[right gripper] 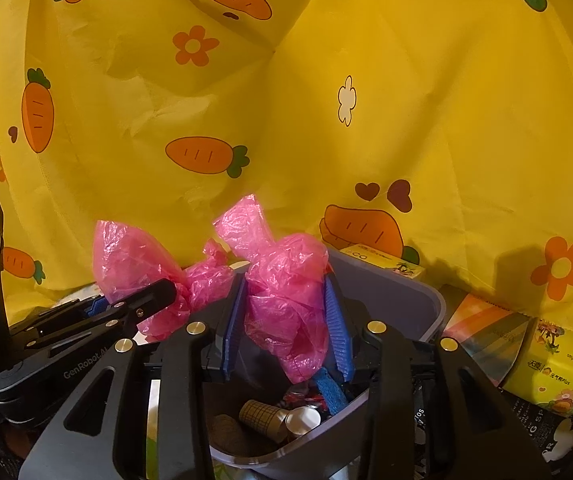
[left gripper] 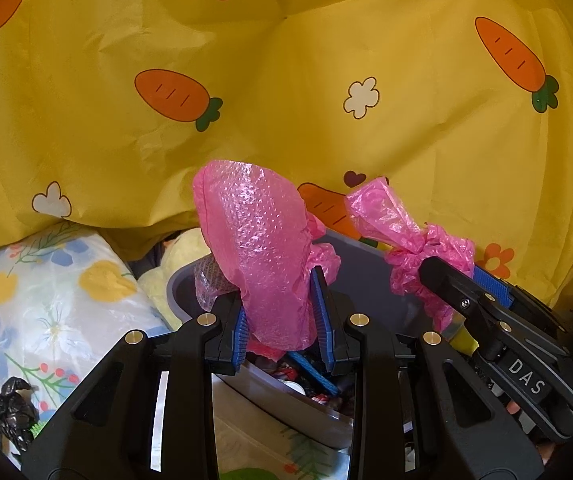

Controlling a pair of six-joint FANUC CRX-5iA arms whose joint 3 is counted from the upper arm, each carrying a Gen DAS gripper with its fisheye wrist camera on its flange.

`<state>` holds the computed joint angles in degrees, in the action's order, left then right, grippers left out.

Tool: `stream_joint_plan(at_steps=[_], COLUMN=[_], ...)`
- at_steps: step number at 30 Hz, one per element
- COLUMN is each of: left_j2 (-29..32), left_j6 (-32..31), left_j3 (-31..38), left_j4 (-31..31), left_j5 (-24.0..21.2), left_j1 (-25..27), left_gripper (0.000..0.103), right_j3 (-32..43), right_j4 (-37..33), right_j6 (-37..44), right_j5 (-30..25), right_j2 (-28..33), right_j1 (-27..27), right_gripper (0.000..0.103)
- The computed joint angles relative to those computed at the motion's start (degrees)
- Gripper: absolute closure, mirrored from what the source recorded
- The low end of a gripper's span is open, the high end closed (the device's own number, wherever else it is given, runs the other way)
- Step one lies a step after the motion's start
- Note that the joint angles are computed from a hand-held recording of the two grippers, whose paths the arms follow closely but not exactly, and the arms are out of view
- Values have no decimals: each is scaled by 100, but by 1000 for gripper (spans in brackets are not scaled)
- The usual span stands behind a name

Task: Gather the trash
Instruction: 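Carry both pink plastic bags with both tools over the grey bin, then open both tools to drop the pink bags into the bin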

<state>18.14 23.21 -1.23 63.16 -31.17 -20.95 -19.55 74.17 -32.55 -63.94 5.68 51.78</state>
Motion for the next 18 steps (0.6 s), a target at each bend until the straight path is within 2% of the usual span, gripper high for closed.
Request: stream_joint_plan(at_steps=[2,4,7,9,12,16,18], left_j2=[43,35,-14,-72,-287,-554,-683], left_j6=[-118,-310,-258,-94,-282,-597,-746], left_j3=[-7,-103,-206,-250,-519,-829,-979], left_j4=[167,453,573,462,600,884,1026], left_j5=[-53,4,163,308,778,1006,1093], left_j1=[7,-16,-2,33,-29,-56,-68], left_gripper=[61,35,20,13,8,7,7], right_j3=[-39,-55,-62,-48,-56,23,48], right_j4=[12,11,-81,-119,-98,-107,-126], right_j6=[-64,-73,-63,-54,-122,-66,-15], right_j5=[42,34,-92,-250,-325,-565,-606], right_j2=[-16,-12,-2,26,28,116,135], right_j1=[-28,-36,-11,29,68,189,238], right_gripper=[58,55,51,47,38,26,23])
